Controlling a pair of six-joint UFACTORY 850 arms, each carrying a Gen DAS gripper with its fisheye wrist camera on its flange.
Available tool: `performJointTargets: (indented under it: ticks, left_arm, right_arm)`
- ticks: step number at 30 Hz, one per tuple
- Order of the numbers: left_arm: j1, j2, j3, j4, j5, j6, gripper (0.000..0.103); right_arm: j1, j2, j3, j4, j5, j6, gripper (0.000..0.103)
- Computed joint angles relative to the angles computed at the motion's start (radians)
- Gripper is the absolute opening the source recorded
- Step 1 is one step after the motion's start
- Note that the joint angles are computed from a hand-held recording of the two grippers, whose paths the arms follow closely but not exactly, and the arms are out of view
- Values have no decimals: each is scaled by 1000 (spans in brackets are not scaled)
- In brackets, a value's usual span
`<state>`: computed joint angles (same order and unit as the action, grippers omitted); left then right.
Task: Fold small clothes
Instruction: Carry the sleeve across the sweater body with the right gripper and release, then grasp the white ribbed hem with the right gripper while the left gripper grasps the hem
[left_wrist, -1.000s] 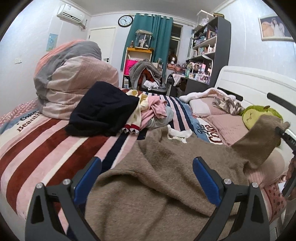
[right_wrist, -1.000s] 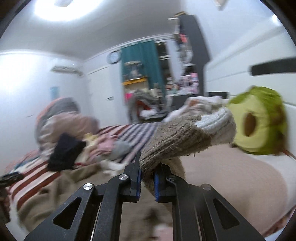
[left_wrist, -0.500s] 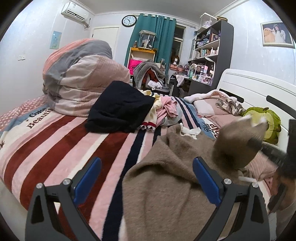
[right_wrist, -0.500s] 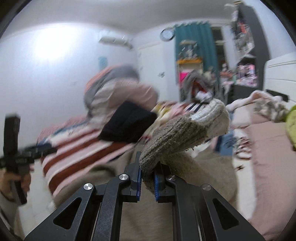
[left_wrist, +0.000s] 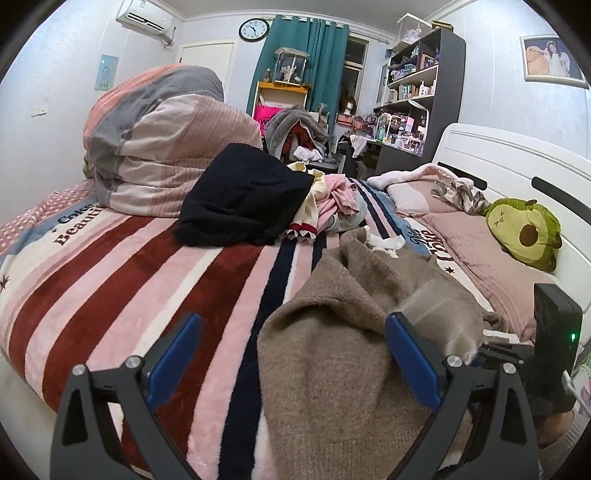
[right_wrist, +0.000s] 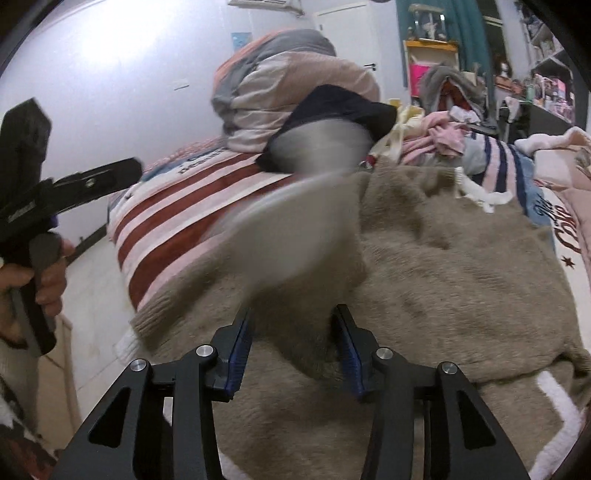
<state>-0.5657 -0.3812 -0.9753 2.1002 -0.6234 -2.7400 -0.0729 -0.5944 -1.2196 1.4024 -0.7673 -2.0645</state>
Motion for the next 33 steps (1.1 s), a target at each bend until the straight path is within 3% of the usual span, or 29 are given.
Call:
performJointTargets:
  ticks: [11, 14, 17, 23, 26, 29, 31, 33]
  left_arm:
    - [4, -5, 9, 12, 36, -12, 98]
    - [10, -8, 25, 36, 68, -51, 98]
    - [14, -18, 36, 42, 108, -73, 98]
    - [25, -51, 45, 103, 203, -167, 98]
    - [27, -78, 34, 182, 259, -258, 97]
    - [21, -105, 12, 155, 295, -238, 97]
    - [15, -123, -1, 141, 310, -234, 97]
    - [17, -140, -9, 244, 331, -361, 97]
  right_arm:
    - [10, -5, 21, -109, -69, 90, 51]
    - [-21, 17, 44, -123, -110, 120, 54]
    - [-88, 44, 78, -101, -173, 141, 65]
    - [-253, 127, 193, 63, -65, 101, 70]
    - [-320, 130, 214, 101, 14, 111, 76]
    - [-366, 116, 215, 105, 84, 127, 76]
    - [-390, 94, 205, 89, 84, 157, 76]
    - [-410, 56, 176, 43, 34, 220, 76]
